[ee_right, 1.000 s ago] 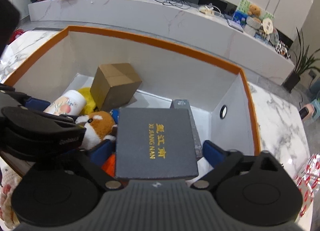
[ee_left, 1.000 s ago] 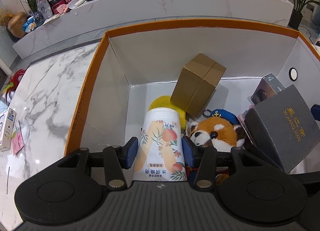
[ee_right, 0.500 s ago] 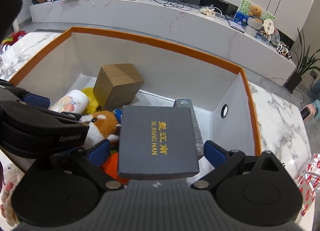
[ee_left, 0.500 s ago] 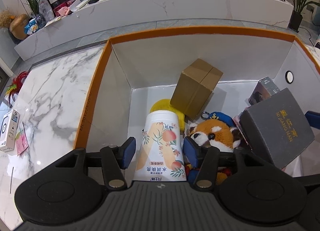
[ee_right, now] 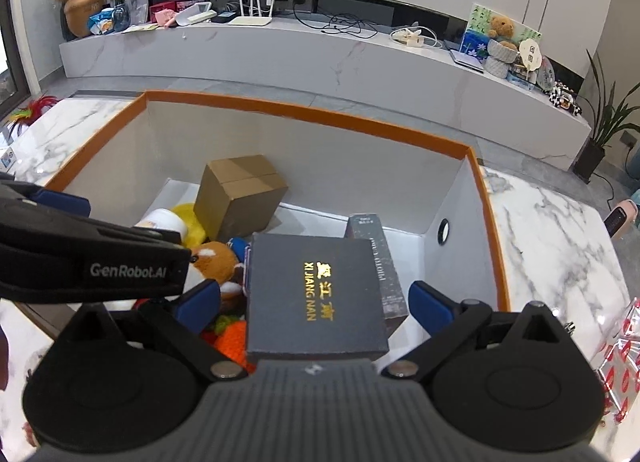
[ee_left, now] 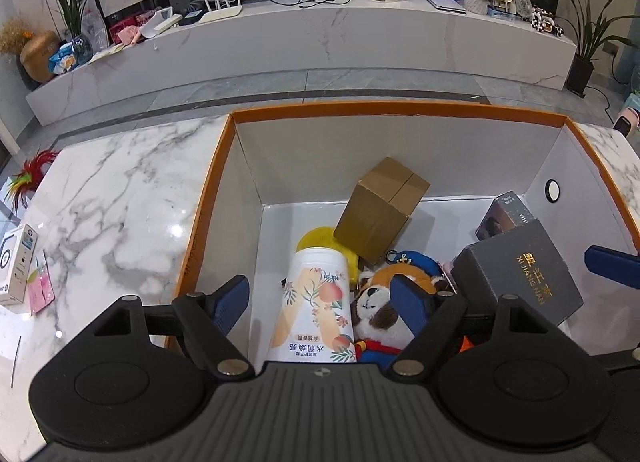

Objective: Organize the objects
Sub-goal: 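Open both grippers to release the canister and black box, then withdraw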

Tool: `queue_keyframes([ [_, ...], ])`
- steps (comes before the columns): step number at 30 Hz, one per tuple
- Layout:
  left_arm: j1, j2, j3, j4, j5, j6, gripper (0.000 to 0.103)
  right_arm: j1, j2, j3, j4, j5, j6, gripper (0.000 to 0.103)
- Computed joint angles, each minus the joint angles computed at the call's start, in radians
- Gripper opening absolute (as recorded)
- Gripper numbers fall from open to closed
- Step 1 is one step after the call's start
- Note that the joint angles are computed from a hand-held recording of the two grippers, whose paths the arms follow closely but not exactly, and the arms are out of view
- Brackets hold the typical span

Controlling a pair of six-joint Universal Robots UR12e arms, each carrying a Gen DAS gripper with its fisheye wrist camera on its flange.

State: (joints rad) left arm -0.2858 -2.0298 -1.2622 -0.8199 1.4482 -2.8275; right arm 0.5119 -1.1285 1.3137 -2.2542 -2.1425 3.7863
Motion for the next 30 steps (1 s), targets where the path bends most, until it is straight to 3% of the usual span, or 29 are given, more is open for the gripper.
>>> queue_keyframes([
  [23, 0.011, 0.033, -0.035, 0.047, -0.056, 0.005, 0.093, 0.012, -0.021, 0.017, -0.030, -0.024, -0.007, 0.101],
  [25, 0.019, 0.045, -0.043, 0.040, -0.088, 0.010, 0.093, 0.017, -0.026, 0.021, -0.038, -0.033, -0.011, 0.101],
  [30, 0.070, 0.079, -0.053, -0.032, -0.264, 0.020, 0.093, 0.032, -0.051, 0.042, -0.068, -0.046, -0.025, 0.102],
])
